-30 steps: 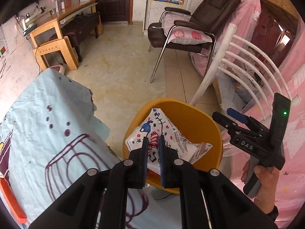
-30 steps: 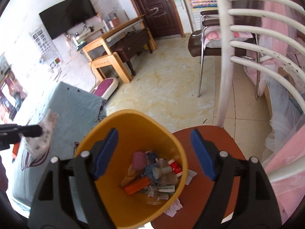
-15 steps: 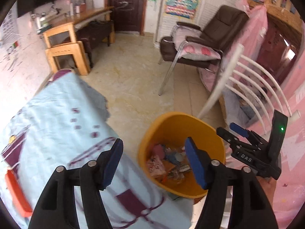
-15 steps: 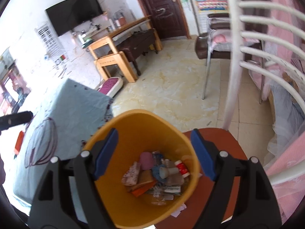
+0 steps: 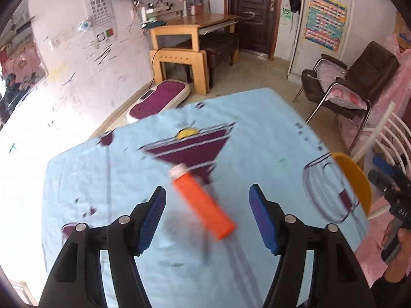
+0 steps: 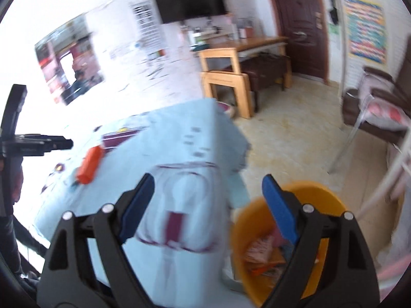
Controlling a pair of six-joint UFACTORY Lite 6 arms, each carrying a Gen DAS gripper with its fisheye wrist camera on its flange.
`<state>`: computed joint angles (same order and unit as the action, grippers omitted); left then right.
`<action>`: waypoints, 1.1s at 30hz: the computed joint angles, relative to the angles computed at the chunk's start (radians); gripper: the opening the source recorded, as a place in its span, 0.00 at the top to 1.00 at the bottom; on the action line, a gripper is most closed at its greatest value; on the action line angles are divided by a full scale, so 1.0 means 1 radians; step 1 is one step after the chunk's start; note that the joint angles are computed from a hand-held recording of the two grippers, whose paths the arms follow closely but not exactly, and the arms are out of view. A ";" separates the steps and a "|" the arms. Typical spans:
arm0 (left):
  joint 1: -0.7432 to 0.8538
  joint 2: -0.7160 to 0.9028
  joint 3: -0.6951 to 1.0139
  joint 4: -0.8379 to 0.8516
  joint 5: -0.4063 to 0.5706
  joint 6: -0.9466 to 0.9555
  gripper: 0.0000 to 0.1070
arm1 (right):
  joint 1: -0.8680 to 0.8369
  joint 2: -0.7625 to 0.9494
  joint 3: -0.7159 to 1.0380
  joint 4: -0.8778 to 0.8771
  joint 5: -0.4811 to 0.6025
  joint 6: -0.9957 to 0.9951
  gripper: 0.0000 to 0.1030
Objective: Collect trash
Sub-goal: 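Move both open grippers back toward the table, then grasp the white paper slip with the left gripper while the right grasps the orange box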
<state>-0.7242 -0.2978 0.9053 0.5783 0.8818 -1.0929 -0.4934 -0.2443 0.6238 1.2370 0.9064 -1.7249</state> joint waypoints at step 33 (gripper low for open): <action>0.193 -0.107 -0.295 -0.297 -0.211 0.515 0.57 | 0.952 -0.012 0.162 -0.410 -0.483 0.842 0.13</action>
<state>-0.5315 -0.4050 0.6105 0.2818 0.6712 -0.5776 0.4581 -0.2559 0.7853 0.8270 0.4230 -0.8828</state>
